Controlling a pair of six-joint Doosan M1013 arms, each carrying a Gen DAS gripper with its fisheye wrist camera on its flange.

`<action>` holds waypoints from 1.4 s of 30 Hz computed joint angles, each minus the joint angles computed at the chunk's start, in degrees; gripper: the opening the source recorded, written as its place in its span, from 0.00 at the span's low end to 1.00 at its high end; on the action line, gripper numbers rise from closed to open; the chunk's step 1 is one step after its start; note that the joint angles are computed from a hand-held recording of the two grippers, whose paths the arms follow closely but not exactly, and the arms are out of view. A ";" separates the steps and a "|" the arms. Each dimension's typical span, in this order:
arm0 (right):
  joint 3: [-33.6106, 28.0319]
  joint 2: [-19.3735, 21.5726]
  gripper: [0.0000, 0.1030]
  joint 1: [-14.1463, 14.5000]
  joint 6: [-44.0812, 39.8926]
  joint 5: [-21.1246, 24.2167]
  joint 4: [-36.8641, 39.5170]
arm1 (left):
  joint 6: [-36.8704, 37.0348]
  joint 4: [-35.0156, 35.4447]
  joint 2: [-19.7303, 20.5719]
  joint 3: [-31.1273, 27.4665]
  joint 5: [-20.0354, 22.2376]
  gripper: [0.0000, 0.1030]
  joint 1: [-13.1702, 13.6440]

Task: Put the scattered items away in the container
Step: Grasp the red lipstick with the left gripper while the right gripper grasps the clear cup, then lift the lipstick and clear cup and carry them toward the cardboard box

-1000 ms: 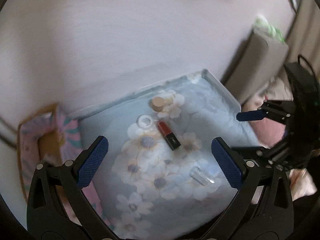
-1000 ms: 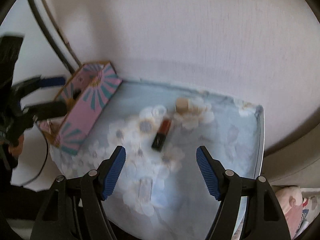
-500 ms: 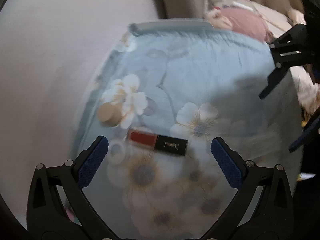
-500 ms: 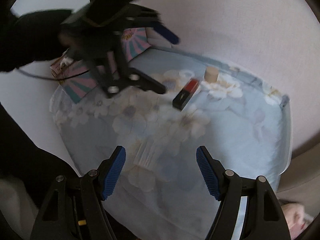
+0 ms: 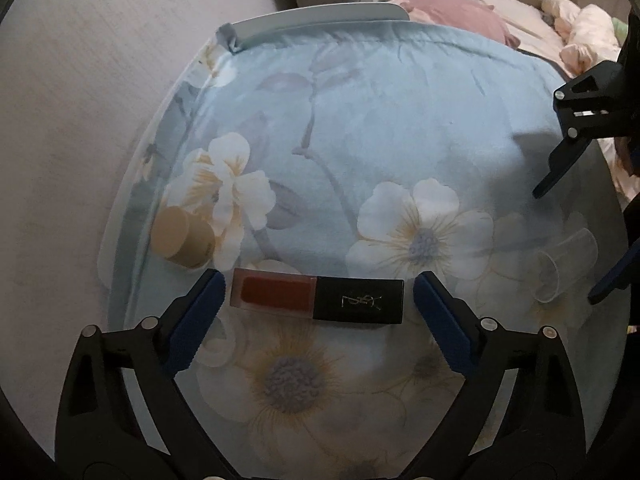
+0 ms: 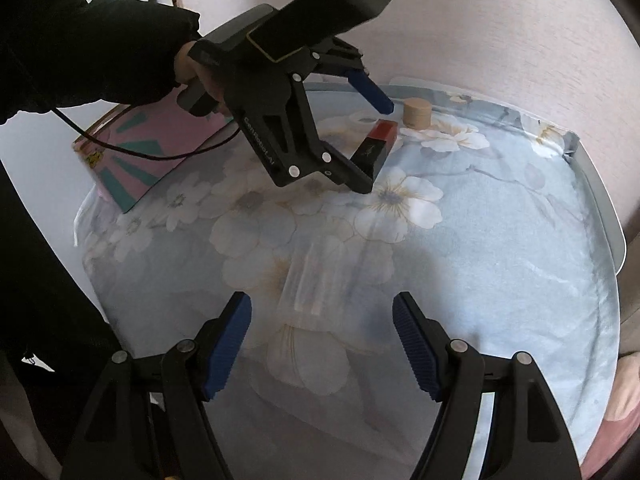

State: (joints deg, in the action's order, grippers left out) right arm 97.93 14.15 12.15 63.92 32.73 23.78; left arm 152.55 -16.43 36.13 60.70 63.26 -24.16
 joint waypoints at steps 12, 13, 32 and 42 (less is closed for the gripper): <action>-0.49 0.58 0.40 2.22 9.77 -2.80 -12.16 | -1.87 -1.93 1.98 -3.32 4.86 0.81 0.70; -0.65 0.70 0.32 2.44 10.54 -2.82 -13.49 | -2.28 -1.78 2.01 -3.44 5.15 0.81 0.68; -4.99 -0.20 0.26 1.27 13.37 -0.74 -14.67 | -23.54 -0.23 -3.06 -3.65 3.64 0.81 0.80; -11.56 1.21 0.26 0.31 5.34 2.36 -10.34 | -38.43 4.84 -10.53 0.97 -1.97 0.81 2.36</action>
State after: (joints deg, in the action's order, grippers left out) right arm 86.37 15.36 12.47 69.26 35.09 13.44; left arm 114.12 -11.59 25.61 61.67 61.29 -21.80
